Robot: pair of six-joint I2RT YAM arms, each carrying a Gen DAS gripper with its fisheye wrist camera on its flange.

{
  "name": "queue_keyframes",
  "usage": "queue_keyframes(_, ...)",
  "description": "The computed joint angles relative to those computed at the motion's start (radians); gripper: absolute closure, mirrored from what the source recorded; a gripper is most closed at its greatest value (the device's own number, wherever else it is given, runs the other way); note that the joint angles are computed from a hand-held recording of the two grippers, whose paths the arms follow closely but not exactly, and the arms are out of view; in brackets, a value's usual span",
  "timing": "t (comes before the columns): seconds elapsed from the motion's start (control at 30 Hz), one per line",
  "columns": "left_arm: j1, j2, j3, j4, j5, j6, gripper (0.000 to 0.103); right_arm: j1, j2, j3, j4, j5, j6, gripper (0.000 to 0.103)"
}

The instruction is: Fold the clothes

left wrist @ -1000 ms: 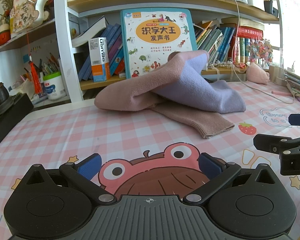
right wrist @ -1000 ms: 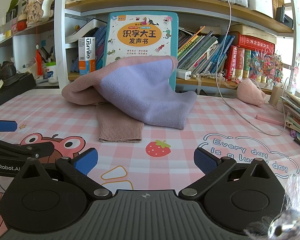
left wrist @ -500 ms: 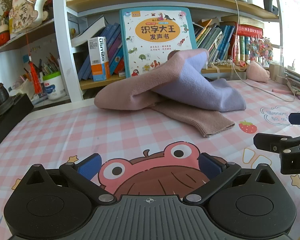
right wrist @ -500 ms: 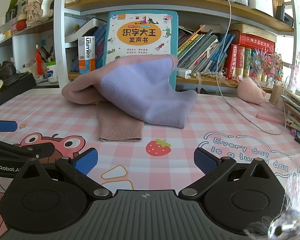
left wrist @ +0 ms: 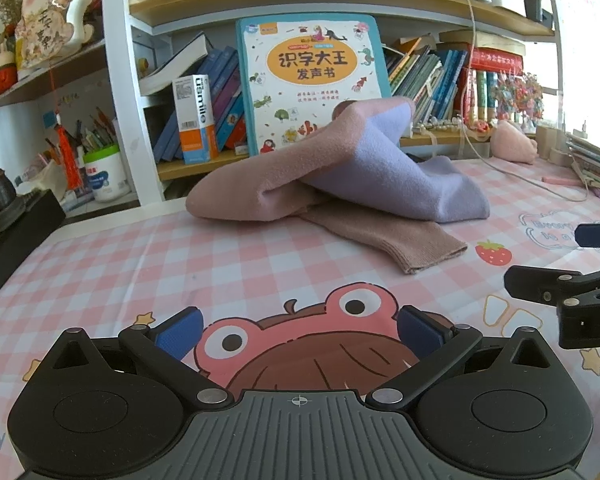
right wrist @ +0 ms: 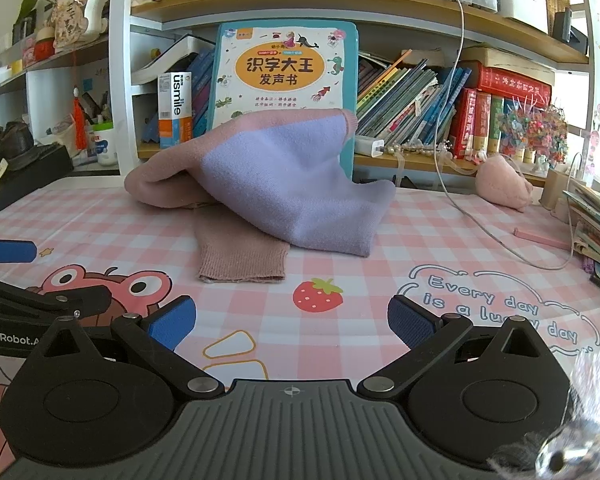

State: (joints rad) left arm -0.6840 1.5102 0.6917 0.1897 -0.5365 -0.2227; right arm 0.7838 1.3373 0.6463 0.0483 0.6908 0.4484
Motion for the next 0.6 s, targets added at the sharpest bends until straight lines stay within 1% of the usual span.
queue_keyframes(0.17,0.003,0.0,0.0,0.0,0.012,0.003,0.0,0.001,0.001,-0.002,0.003,0.0,-0.002,0.0)
queue_keyframes(0.4,0.043,-0.007,-0.001,-0.013,0.082,-0.033,0.0,0.001,0.001,-0.001,0.002,-0.008,-0.008,0.0)
queue_keyframes(0.6,0.04,0.0,0.007,-0.022,0.087,-0.029,0.0,-0.001,-0.004,-0.004,0.007,-0.018,-0.012,0.0)
